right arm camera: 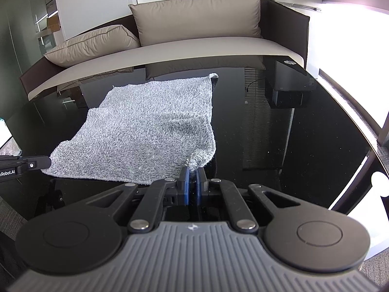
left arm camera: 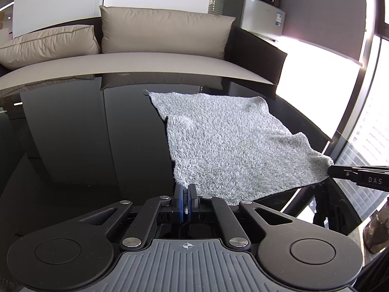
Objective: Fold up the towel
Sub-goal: 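Close the left tool on the towel edge while the right tool grips another corner, then lift the towel edge with both tools and fold it over onto itself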
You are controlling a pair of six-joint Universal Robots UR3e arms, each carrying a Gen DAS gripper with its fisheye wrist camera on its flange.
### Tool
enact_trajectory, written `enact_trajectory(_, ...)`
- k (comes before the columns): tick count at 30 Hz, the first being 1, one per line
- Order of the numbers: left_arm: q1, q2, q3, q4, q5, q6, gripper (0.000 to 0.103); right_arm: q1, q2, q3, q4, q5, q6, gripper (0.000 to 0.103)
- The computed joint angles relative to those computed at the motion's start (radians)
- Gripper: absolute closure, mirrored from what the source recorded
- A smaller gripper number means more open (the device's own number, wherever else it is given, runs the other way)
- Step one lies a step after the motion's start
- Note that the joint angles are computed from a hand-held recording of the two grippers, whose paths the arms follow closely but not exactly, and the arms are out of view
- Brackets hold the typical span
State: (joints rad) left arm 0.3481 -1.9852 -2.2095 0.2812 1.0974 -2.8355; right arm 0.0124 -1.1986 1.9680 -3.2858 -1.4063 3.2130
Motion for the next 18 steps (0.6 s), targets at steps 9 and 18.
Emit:
enact_trajectory(9,0.038,0.033,-0.038,0.050,-0.066,-0.015,0.100,-0.016,-0.026,0.040,-0.060,0.033,0.024,0.097)
enact_trajectory(18,0.087,0.103,-0.109,0.071,-0.124,-0.030,0.100,-0.034,-0.106,0.134,-0.141,0.088,0.032,0.097)
